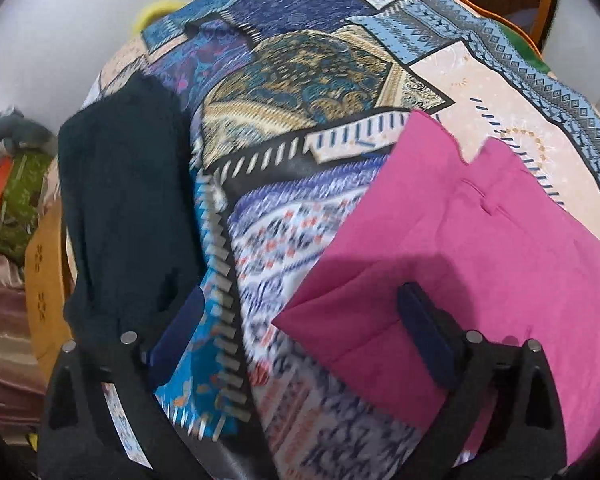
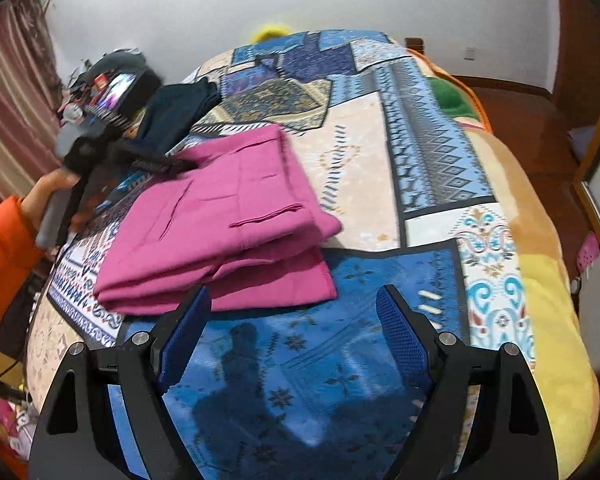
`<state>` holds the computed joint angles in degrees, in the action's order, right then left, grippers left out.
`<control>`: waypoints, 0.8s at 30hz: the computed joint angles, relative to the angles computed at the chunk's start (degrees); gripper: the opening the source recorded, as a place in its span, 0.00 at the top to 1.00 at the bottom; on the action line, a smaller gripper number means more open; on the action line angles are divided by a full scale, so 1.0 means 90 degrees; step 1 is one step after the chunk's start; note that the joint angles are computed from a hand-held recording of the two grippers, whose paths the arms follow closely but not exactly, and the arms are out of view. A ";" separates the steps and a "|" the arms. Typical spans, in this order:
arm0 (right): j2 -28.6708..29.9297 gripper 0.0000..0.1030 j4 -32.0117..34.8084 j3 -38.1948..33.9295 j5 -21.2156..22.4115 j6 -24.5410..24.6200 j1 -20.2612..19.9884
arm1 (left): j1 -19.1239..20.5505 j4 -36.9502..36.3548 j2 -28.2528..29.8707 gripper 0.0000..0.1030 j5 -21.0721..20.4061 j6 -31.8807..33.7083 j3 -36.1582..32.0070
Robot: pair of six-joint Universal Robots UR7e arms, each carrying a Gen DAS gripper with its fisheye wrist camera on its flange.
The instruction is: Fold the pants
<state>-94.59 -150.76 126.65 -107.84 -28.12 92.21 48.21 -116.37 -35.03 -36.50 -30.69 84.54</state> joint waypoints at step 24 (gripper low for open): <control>0.1164 0.28 -0.0395 -0.0487 -0.0423 -0.0059 -0.0007 | -0.0716 -0.1526 -0.1369 0.04 -0.0546 -0.0795 0.2121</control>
